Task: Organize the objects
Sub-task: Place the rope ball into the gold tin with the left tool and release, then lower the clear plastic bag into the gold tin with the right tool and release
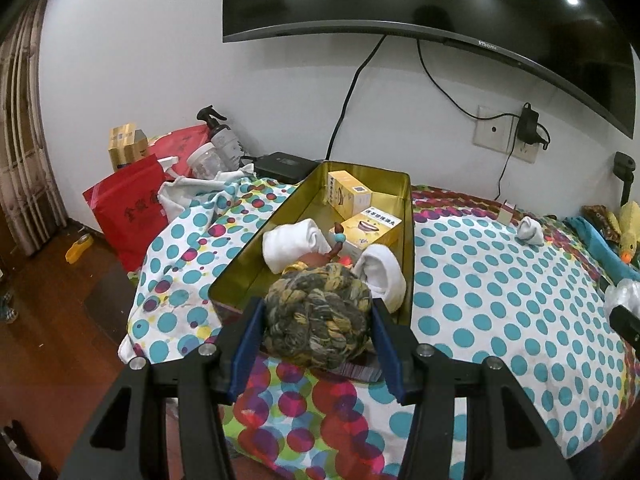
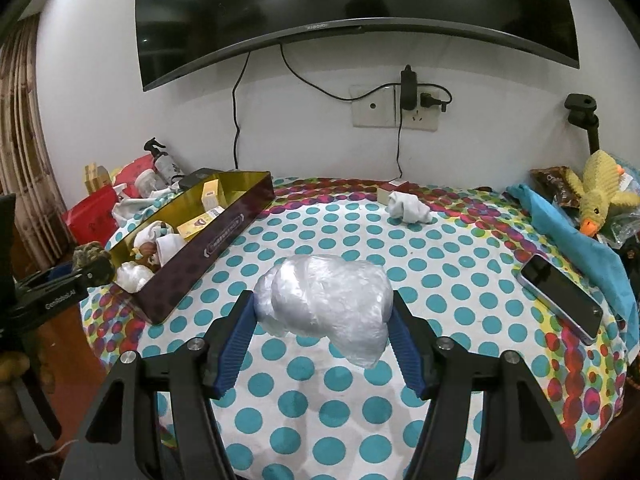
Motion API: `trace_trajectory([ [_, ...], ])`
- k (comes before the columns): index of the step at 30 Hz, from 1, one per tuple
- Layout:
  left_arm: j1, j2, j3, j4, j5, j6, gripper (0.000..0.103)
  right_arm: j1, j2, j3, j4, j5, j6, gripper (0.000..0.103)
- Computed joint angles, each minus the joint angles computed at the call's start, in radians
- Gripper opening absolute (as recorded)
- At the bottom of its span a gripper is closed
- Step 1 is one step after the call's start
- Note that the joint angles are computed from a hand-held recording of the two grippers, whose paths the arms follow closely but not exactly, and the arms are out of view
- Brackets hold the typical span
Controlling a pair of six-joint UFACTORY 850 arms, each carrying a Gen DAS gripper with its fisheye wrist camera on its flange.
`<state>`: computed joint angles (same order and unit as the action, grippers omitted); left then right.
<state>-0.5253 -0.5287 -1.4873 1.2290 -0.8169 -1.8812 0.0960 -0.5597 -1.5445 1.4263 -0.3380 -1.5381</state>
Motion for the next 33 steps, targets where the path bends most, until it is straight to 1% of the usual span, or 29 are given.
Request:
trace_trajectory([
  [2, 0.015, -0.021, -0.033, -0.023, 0.002, 0.037, 0.053, 0.007, -0.009, -0.017, -0.030, -0.012, 0.033, 0.062],
  [5, 0.046, -0.045, -0.081, -0.026, 0.029, 0.063, 0.053, 0.026, -0.012, -0.029, -0.025, -0.016, 0.015, 0.062],
  [8, 0.092, -0.101, -0.188, -0.079, 0.043, 0.164, 0.053, 0.047, -0.022, -0.052, -0.039, -0.013, 0.014, 0.062],
  [11, 0.147, -0.173, -0.340, -0.231, 0.081, 0.361, 0.054, 0.072, -0.049, -0.108, -0.080, -0.008, 0.050, 0.063],
  [13, 0.184, -0.255, -0.484, -0.388, 0.081, 0.559, 0.054, 0.088, -0.071, -0.151, -0.129, -0.006, 0.090, 0.063],
  [14, 0.205, -0.275, -0.516, -0.460, 0.122, 0.621, 0.057, 0.099, -0.089, -0.184, -0.157, -0.002, 0.116, 0.063],
  [15, 0.220, -0.298, -0.552, -0.499, 0.139, 0.659, 0.060, 0.107, -0.102, -0.209, -0.184, 0.000, 0.141, 0.063],
  [16, 0.226, -0.316, -0.581, -0.497, 0.114, 0.670, 0.068, 0.116, -0.117, -0.239, -0.221, 0.001, 0.177, 0.063],
  [17, 0.226, -0.317, -0.583, -0.454, 0.097, 0.648, 0.073, 0.124, -0.134, -0.272, -0.253, -0.002, 0.208, 0.063],
  [18, 0.229, -0.296, -0.552, -0.422, 0.122, 0.613, 0.075, 0.131, -0.151, -0.306, -0.281, -0.005, 0.233, 0.063],
  [19, 0.235, -0.259, -0.492, -0.377, 0.165, 0.547, 0.077, 0.139, -0.169, -0.340, -0.324, -0.008, 0.272, 0.063],
  [20, 0.233, -0.229, -0.445, -0.329, 0.166, 0.490, 0.078, 0.148, -0.191, -0.380, -0.373, -0.012, 0.317, 0.063],
  [22, 0.219, -0.187, -0.377, -0.280, 0.101, 0.440, 0.078, 0.165, -0.234, -0.453, -0.447, -0.021, 0.383, 0.063],
  [23, 0.210, -0.147, -0.309, -0.238, 0.100, 0.384, 0.078, 0.174, -0.259, -0.495, -0.491, -0.031, 0.427, 0.063],
  [24, 0.200, -0.099, -0.223, -0.183, 0.128, 0.307, 0.079, 0.183, -0.284, -0.534, -0.524, -0.042, 0.460, 0.063],
  [25, 0.189, -0.065, -0.161, -0.162, 0.130, 0.260, 0.079, 0.192, -0.303, -0.563, -0.554, -0.047, 0.490, 0.063],
  [27, 0.167, -0.027, -0.079, -0.151, 0.101, 0.203, 0.079, 0.212, -0.353, -0.638, -0.644, -0.069, 0.569, 0.063],
  [28, 0.162, -0.012, -0.046, -0.162, 0.104, 0.189, 0.079, 0.221, -0.375, -0.670, -0.689, -0.080, 0.607, 0.063],
  [30, 0.168, -0.010, -0.028, -0.228, 0.120, 0.244, 0.079, 0.239, -0.417, -0.729, -0.767, -0.097, 0.669, 0.063],
  [31, 0.165, -0.005, -0.019, -0.213, 0.117, 0.229, 0.079, 0.248, -0.449, -0.778, -0.812, -0.121, 0.716, 0.063],
  [33, 0.160, 0.001, -0.002, -0.162, 0.104, 0.168, 0.079, 0.257, -0.487, -0.834, -0.859, -0.150, 0.771, 0.063],
])
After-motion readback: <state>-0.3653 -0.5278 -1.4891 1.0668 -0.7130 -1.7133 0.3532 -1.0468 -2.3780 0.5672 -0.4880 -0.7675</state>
